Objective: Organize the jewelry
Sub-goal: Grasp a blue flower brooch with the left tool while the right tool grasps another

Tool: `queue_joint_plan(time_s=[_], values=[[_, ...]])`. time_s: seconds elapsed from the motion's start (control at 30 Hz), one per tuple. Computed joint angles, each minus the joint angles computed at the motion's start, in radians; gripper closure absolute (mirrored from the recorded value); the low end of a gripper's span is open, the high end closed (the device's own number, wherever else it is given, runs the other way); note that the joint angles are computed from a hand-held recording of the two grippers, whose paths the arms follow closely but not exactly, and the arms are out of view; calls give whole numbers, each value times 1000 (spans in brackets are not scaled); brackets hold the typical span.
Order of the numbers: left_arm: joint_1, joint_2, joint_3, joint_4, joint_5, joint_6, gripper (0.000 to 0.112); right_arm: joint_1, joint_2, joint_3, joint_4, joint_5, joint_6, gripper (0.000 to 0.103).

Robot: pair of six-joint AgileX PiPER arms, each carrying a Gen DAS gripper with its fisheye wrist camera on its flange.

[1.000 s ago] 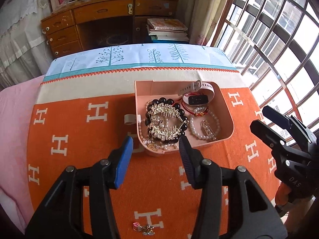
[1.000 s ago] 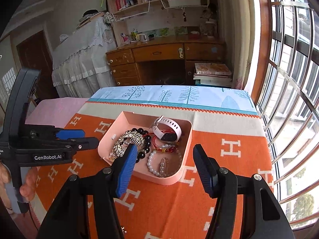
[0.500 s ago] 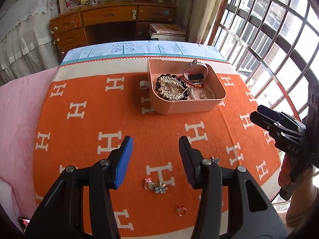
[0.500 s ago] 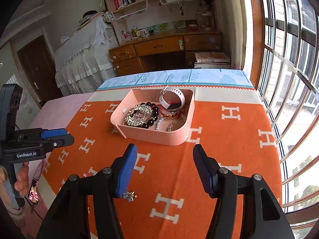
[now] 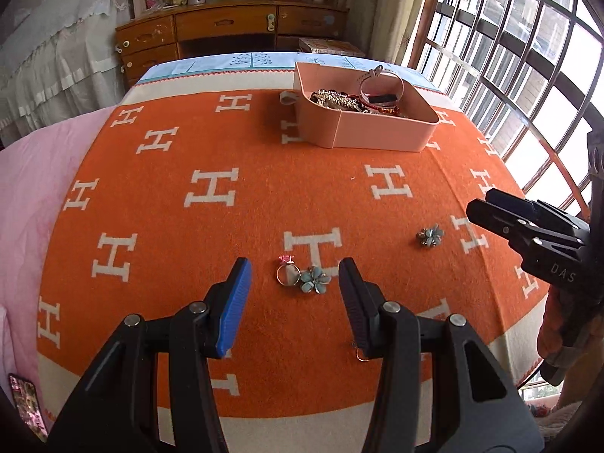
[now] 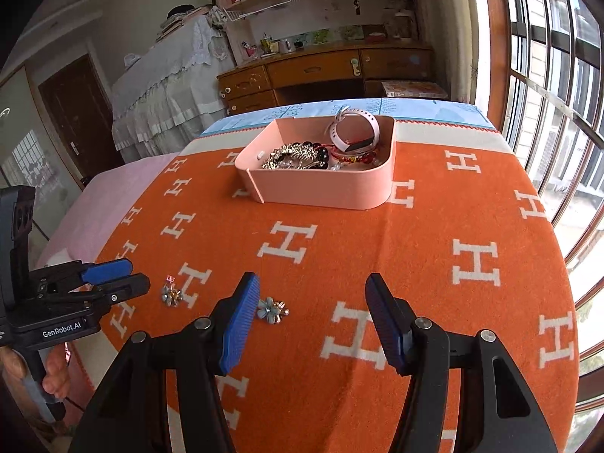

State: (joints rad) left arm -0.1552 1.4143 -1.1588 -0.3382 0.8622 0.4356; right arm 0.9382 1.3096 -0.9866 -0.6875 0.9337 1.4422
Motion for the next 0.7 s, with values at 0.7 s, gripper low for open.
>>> queue_joint_plan(time_s=[0.7], values=[[-115, -15, 136, 89, -191, -98, 82, -17, 213, -69, 30, -48, -113, 61]])
